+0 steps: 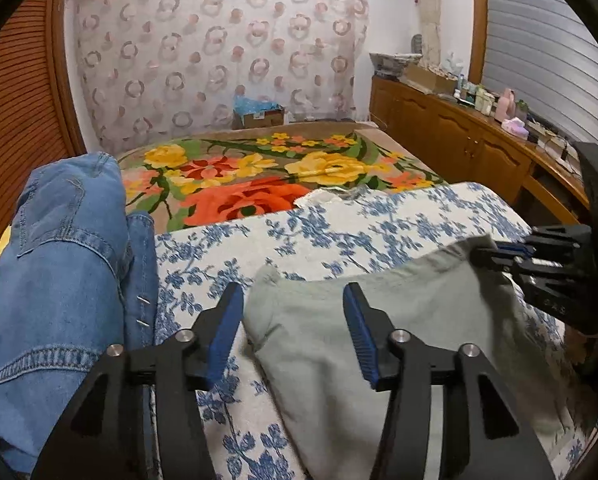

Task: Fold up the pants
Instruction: 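Lay the grey garment flat on the bed and open both grippers, then move both grippers to the hem edge of the flat grey garment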

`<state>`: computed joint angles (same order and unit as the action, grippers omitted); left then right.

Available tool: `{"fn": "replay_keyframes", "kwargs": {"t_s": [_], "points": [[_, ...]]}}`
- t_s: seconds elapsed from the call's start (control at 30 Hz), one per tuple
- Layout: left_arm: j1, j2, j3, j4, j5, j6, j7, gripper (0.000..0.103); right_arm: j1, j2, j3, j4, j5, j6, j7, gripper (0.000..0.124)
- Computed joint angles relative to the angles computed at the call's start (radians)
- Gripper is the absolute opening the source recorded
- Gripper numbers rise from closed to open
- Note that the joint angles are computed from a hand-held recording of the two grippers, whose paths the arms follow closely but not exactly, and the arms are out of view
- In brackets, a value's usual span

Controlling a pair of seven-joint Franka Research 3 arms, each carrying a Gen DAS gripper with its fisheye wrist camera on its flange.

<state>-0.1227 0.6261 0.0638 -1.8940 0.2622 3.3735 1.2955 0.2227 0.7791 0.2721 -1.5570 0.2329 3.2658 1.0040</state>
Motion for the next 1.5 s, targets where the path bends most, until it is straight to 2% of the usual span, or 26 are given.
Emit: {"fn": "replay_keyframes", "kwargs": {"t_s": [0.1,0.13,0.33,0.53,0.87,1.13,1.23,1.33,1.5], "points": [[0.009,-0.013,-0.016,-0.025,0.010,0.014,0.004,0.076,-0.017,-0.004,0.020,-0.005,0.000,-0.014,-0.002,0.006],[0.011,-0.019,-0.020,-0.035,0.012,0.019,0.006,0.078,-0.021,-0.010,0.024,-0.014,0.003,-0.013,-0.002,0.006],[0.003,-0.052,-0.027,-0.095,0.010,0.027,0.014,0.078,-0.113,-0.043,0.122,-0.096,-0.003,0.039,-0.008,0.016],[-0.034,-0.102,-0.011,-0.180,-0.010,0.056,0.040,0.078,-0.224,-0.112,0.226,-0.268,-0.074,0.130,0.050,0.026],[-0.041,-0.163,-0.033,-0.311,-0.059,0.108,0.080,0.078,-0.289,-0.215,0.265,-0.493,-0.198,0.205,0.201,0.048],[-0.047,-0.194,-0.060,-0.418,-0.099,0.158,0.096,0.078,-0.248,-0.277,0.202,-0.622,-0.243,0.237,0.323,0.049],[-0.070,-0.210,-0.053,-0.468,-0.136,0.189,0.115,0.078,-0.233,-0.299,0.179,-0.671,-0.263,0.264,0.370,0.049],[-0.077,-0.227,-0.060,-0.513,-0.164,0.214,0.130,0.078,-0.175,-0.329,0.127,-0.721,-0.258,0.299,0.398,0.049],[-0.086,-0.251,-0.062,-0.566,-0.205,0.231,0.171,0.078,-0.154,-0.368,0.088,-0.782,-0.313,0.327,0.479,0.049]]}}
